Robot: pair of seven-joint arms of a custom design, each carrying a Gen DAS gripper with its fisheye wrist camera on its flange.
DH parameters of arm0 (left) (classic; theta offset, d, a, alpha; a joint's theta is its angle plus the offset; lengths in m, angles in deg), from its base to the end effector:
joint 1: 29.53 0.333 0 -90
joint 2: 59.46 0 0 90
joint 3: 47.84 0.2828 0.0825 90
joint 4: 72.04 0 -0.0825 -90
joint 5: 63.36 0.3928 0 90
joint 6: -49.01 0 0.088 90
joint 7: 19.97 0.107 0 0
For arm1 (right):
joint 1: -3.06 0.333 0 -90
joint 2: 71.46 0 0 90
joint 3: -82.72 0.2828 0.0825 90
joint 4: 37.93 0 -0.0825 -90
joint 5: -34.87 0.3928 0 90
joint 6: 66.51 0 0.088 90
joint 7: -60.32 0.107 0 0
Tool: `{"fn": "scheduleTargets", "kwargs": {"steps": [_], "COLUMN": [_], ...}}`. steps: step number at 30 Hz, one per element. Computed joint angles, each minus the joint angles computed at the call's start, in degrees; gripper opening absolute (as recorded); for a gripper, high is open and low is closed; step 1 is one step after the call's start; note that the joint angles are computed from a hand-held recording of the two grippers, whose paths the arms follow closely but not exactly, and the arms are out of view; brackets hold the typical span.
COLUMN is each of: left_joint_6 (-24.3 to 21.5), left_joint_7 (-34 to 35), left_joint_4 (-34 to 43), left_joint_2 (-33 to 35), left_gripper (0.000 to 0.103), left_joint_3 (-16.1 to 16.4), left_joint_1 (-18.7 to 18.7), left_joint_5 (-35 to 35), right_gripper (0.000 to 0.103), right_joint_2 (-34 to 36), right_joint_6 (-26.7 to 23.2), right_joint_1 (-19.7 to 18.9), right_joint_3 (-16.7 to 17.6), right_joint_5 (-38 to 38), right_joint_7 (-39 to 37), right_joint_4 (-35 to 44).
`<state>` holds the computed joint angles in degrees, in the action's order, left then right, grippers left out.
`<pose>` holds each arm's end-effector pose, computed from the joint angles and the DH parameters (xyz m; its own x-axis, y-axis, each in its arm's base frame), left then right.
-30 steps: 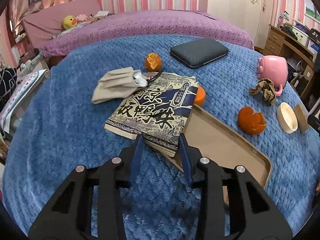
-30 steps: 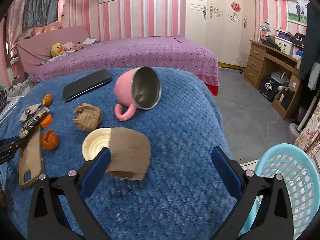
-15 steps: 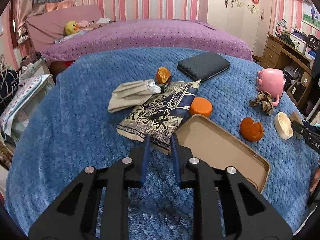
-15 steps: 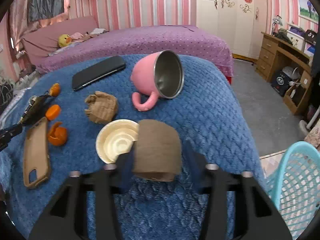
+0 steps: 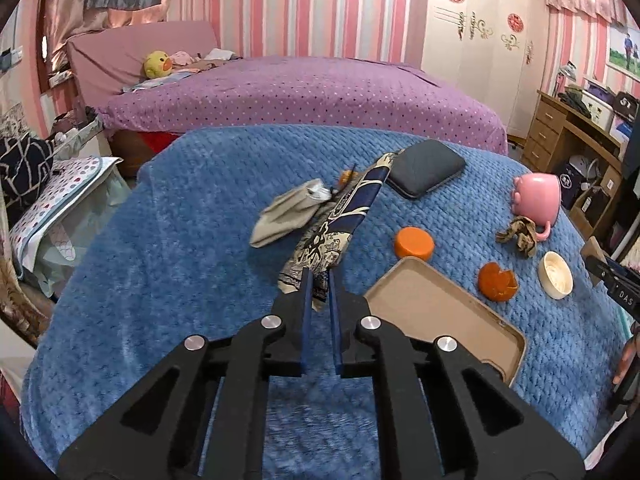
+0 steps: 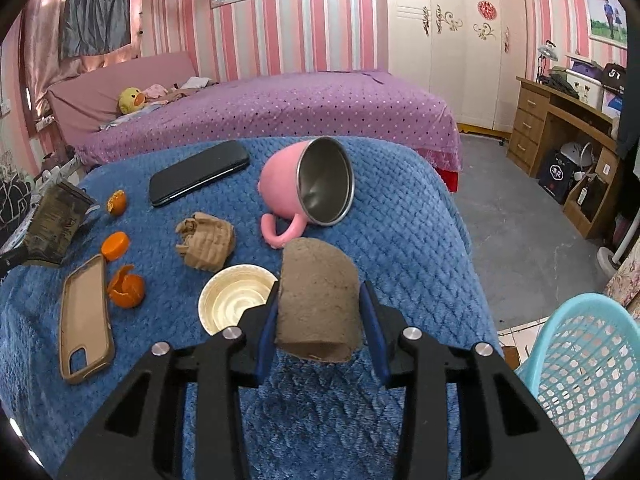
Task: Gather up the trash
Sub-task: 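Grasp the printed snack packet with the left tool while the right tool grasps the cardboard sleeve, then lift the packet with the left tool while the right tool carries the sleeve to the basket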
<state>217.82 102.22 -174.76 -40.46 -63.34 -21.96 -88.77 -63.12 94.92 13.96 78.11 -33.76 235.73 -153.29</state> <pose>0.6807 -0.0482 0.4282 -0.2662 -0.9628 0.0463 -0.6334 0.1386 -0.7613 0.6040 0.1140 0.3944 -0.3108 -0.9497 -0.0379 -0.5791 0.2209 -0.7847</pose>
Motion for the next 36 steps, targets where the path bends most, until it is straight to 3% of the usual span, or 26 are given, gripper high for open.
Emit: {"fn": "scheduleTargets", "kwargs": {"steps": [15, 20, 26, 31, 36], "left_joint_6": [-1.59, -3.93, -3.91, -3.19, -2.80], "left_joint_7": [-1.53, -6.00, -9.80, -7.51, -8.71], "left_joint_4": [2.26, 4.57, 6.34, 4.81, 4.12], "left_joint_2": [1.38, 2.99, 4.23, 2.96, 2.57], "left_gripper": [0.005, 0.004, 0.004, 0.004, 0.004], "left_joint_3": [0.06, 3.11, 4.24, 1.62, 2.18], "left_joint_1": [1.32, -0.82, -2.37, -1.37, -2.57], "left_joint_5": [-1.50, 3.25, 7.37, 6.64, 7.67], "right_gripper": [0.039, 0.039, 0.039, 0.039, 0.039], "right_joint_2": [1.17, -0.14, -0.19, 0.50, -1.44], "right_joint_6": [-4.28, -5.62, -6.38, -6.33, -5.56], "right_joint_1": [1.41, 1.49, 1.11, 1.52, 1.57], "right_joint_3": [0.42, 0.55, 1.31, 1.35, 1.06], "right_joint_5": [0.35, -0.18, 0.59, 2.39, -1.86], "right_joint_7": [-1.35, -0.27, -1.54, -4.35, -0.36], "right_joint_4": [0.77, -0.28, -0.44, -0.01, -1.87]}}
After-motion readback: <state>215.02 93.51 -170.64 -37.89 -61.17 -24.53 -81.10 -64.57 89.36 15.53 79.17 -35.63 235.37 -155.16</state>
